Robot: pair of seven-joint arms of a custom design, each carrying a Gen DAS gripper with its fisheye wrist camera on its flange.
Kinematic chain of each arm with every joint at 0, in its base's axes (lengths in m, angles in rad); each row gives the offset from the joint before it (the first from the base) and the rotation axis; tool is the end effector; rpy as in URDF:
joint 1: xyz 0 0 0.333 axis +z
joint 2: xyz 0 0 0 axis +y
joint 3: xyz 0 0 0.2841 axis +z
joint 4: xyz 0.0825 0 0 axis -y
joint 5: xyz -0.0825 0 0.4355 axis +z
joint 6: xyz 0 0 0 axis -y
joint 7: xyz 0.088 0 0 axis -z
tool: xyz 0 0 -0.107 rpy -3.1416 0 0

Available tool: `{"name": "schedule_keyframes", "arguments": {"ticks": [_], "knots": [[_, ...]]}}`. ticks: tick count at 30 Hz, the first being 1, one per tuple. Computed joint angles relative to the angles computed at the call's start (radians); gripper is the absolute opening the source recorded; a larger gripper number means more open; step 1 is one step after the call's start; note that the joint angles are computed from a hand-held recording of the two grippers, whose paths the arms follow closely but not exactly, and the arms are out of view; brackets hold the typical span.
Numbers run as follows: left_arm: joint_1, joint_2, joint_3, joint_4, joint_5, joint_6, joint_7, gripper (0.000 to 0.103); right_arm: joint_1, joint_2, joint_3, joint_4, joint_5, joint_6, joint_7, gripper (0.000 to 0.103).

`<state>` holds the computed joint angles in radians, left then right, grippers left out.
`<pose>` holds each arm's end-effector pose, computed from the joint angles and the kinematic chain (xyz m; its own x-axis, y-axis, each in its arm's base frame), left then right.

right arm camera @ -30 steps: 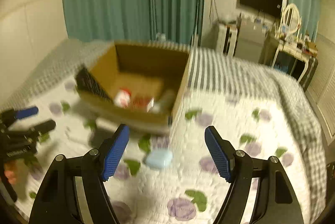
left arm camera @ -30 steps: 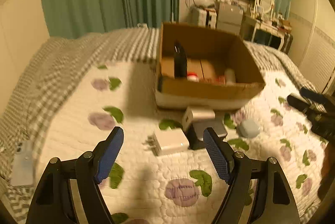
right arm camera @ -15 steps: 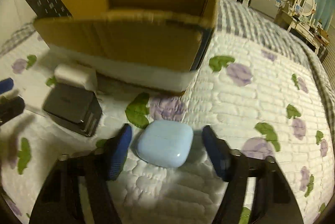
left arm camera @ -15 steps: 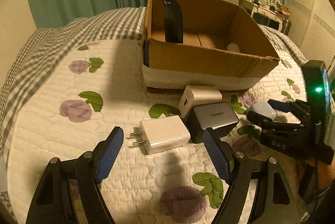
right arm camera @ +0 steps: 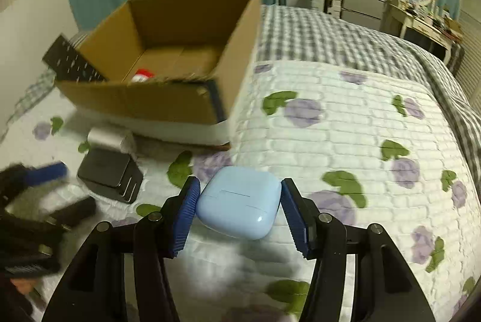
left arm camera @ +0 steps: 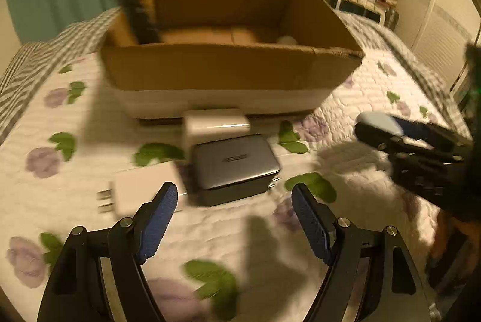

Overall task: Organize rigid objects
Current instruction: 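Grasp the light blue earbud case with the right gripper while the left gripper grasps the black UGREEN power bank, then carry the earbud case and power bank into the box and open both grippers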

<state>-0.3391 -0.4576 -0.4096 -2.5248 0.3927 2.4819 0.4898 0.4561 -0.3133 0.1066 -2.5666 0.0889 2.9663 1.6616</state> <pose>0.3670 -0.3356 0.4087 0.0666 -0.9978 0.0019 -0.8309 -0.0565 -0.5536 0.4412 0.2703 0.3938 0.4171 -0.9039 -0.0951 -0.7164 -0.2626 -0.6464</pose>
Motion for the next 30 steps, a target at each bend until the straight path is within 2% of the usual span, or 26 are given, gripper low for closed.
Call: {"name": "schedule_keyframes", "arguments": {"ticks": [2,7,10,12,14,18,30], "knots": [[0.039,0.075,-0.038,0.061,0.062,-0.042,-0.044,0.081,0.002,-0.016,-0.013,-0.009,0.011,0.001,-0.007,0.055],[0.042,0.181,-0.026,0.139,0.136,-0.099,-0.148,0.081,0.007,-0.032,-0.027,-0.026,0.033,0.014,-0.017,0.055],[0.022,0.207,-0.005,0.159,0.164,-0.113,-0.159,0.079,0.038,-0.014,-0.066,-0.015,0.078,0.019,-0.057,0.055],[0.01,0.215,0.006,0.165,0.171,-0.121,-0.161,0.077,0.041,-0.013,-0.066,-0.016,0.094,0.019,-0.07,0.055],[0.001,0.205,0.01,0.162,0.178,-0.135,-0.175,0.069,0.049,-0.017,-0.071,-0.02,0.113,0.022,-0.087,0.055],[-0.017,0.173,0.033,0.143,0.123,-0.12,-0.136,0.069,0.048,-0.043,-0.069,-0.037,0.126,0.023,-0.105,0.055],[-0.054,0.001,-0.01,0.107,0.043,-0.18,-0.13,0.069,0.047,-0.254,-0.061,-0.127,0.106,-0.021,-0.093,0.055]]}}
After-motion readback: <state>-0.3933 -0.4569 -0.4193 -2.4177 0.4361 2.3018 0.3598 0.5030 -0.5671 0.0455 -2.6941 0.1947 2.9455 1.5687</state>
